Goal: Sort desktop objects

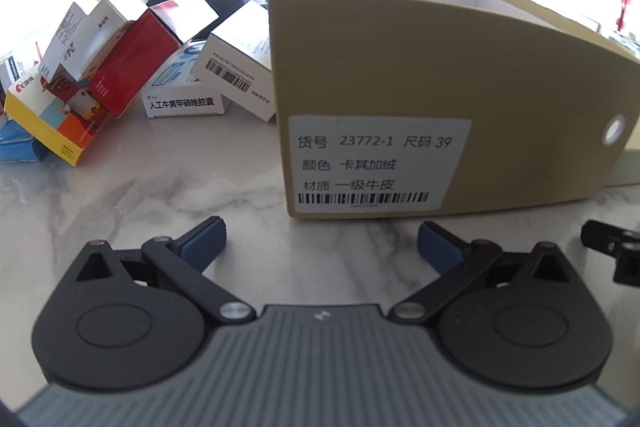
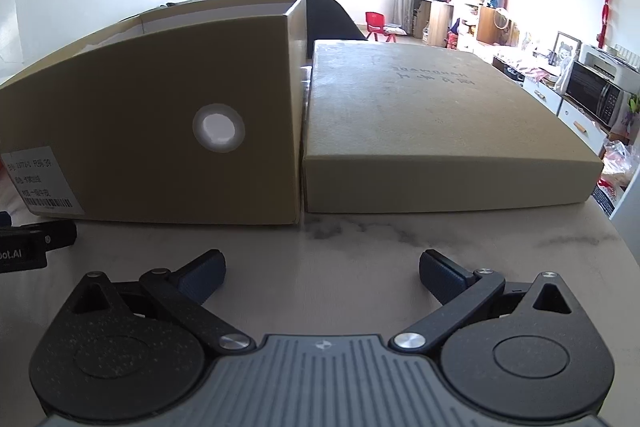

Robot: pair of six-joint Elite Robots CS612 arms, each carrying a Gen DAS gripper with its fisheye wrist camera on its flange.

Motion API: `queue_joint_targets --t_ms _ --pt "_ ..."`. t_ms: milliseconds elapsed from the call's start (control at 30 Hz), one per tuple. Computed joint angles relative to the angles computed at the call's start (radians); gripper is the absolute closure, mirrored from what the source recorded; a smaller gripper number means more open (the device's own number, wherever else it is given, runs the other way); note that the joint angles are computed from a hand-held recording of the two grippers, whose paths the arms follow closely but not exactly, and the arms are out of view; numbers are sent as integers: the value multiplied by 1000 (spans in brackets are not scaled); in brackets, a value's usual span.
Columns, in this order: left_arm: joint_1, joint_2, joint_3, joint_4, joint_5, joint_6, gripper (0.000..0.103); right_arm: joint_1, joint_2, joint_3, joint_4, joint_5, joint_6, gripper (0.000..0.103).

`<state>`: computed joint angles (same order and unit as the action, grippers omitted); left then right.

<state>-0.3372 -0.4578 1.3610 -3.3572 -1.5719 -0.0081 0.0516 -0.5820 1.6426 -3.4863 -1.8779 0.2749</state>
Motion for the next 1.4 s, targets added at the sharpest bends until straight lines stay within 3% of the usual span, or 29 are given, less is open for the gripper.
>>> queue_joint_targets --t_ms 133,233,333,433,667,833,933,1033,1167,1267,1400 --pt "18 -11 11 22 -64 51 0 25 -7 -17 78 -78 92 0" --pt "26 -36 10 123 -78 69 0 33 -21 -32 167 -91 142 0" --pt "34 -55 -6 240 -82 78 0 29 -45 -52 305 -55 184 0" --pt "46 -56 -15 266 -84 41 0 28 -62 -72 416 -29 220 0" --pt "82 -65 -46 371 -106 -28 0 37 -69 -109 532 35 205 0" --pt "100 -76 -59 444 -116 -54 0 40 -70 -161 643 122 188 0" --pt "112 -83 -65 460 -119 -58 0 44 -66 -192 684 181 178 0" --pt "128 -88 -73 454 -117 -49 0 60 -58 -216 677 172 139 0" --pt "152 -86 -94 431 -95 -40 0 70 -53 -254 731 217 108 0" --pt "179 -67 -133 410 -102 -94 0 76 -53 -279 783 270 108 0" --pt "204 -34 -195 409 -128 -149 0 97 -52 -286 775 258 109 0"
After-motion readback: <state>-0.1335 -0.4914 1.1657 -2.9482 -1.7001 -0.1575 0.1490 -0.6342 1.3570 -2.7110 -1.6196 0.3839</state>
